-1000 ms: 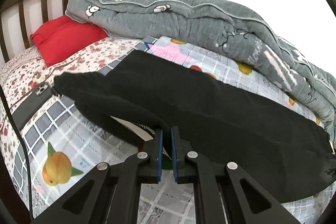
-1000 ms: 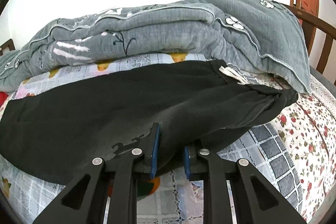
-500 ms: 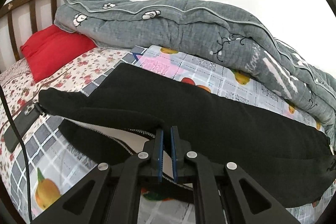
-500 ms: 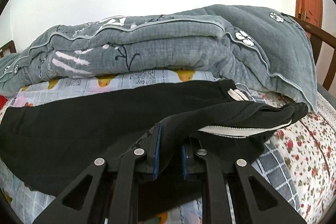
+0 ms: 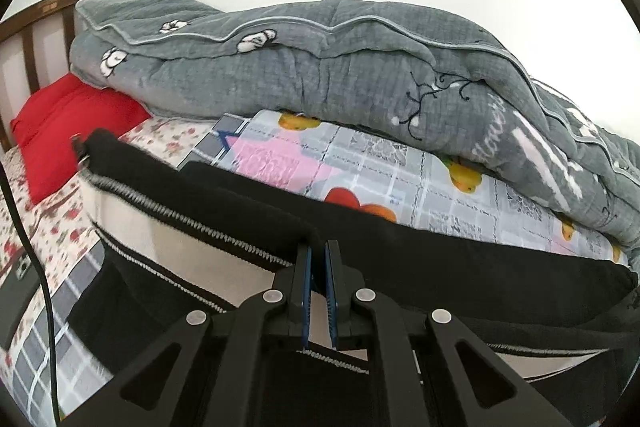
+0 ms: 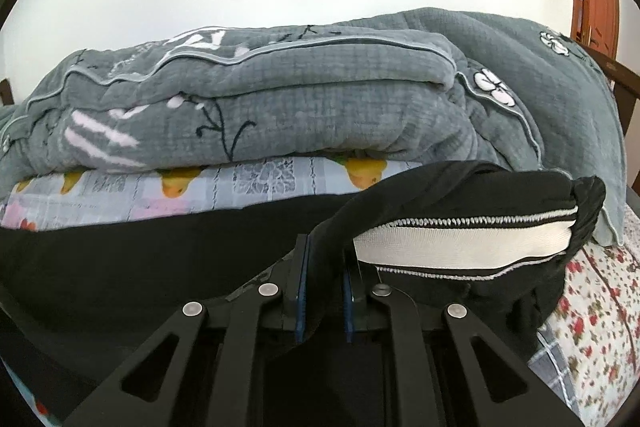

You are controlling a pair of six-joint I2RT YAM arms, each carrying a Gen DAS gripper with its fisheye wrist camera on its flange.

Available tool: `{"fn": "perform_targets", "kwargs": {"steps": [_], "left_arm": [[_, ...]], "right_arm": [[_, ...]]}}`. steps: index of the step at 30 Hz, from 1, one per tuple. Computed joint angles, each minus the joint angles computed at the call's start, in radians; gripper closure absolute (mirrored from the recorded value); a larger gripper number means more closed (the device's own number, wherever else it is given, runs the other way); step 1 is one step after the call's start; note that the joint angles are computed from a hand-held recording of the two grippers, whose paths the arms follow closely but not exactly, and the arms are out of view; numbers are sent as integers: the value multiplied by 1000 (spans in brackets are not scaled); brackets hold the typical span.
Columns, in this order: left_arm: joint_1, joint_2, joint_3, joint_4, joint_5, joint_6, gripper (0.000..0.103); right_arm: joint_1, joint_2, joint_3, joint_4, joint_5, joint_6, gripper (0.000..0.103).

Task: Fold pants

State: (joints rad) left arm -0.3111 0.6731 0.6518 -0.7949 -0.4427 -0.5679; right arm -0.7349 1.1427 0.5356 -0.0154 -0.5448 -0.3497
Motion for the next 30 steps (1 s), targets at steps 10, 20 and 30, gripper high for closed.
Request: {"fn": "perform_targets", "kwargs": {"steps": [10, 20, 30], "left_arm": [[109, 179, -16, 207, 51, 73, 95], [83, 204, 1, 153, 8, 27, 79], [-129, -50, 9, -199, -79, -176, 79]], "right_arm": [[185, 213, 86, 120, 181, 105, 88], [176, 147, 31, 142, 178, 52, 54], [-170, -39, -43, -129, -95, -229, 49]]}}
